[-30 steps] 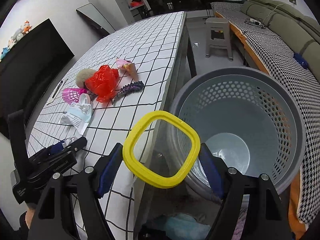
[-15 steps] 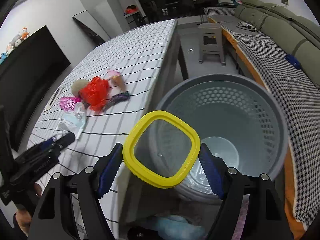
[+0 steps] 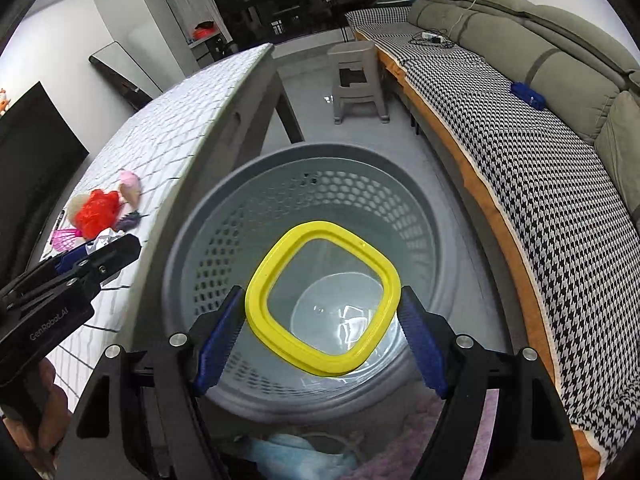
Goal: Collect trash
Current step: 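Open the right gripper over the basket while the left gripper releases the paper there, then move both open grippers back from the basket over the table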
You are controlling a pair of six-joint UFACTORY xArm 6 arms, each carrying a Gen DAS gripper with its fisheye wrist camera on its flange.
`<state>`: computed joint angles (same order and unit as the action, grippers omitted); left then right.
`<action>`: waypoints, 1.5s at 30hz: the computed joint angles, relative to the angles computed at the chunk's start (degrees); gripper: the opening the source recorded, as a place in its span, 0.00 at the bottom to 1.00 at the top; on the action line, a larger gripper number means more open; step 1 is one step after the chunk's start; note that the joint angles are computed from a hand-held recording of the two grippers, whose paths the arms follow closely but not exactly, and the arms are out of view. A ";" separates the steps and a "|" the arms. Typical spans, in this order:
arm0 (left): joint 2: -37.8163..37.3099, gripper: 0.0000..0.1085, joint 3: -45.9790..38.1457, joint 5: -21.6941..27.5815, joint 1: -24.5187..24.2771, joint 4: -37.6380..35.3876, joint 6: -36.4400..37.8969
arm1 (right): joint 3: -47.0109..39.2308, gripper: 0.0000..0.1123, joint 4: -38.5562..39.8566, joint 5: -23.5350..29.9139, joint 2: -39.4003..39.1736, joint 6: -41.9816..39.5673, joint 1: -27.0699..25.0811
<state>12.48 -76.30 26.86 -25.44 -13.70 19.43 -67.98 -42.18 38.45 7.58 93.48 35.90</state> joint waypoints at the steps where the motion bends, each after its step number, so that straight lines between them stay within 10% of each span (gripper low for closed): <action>1: 0.71 0.39 -0.73 0.67 -0.23 0.20 -0.29 | 0.72 0.66 0.31 -0.74 -0.24 -0.27 -0.53; 45: -0.24 0.78 2.01 -1.94 0.34 0.62 -3.25 | 2.16 0.72 -2.03 -2.45 -0.66 2.69 -0.94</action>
<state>12.24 -74.29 24.92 -25.10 -13.08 16.17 -65.82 -44.21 36.01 6.92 96.17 34.97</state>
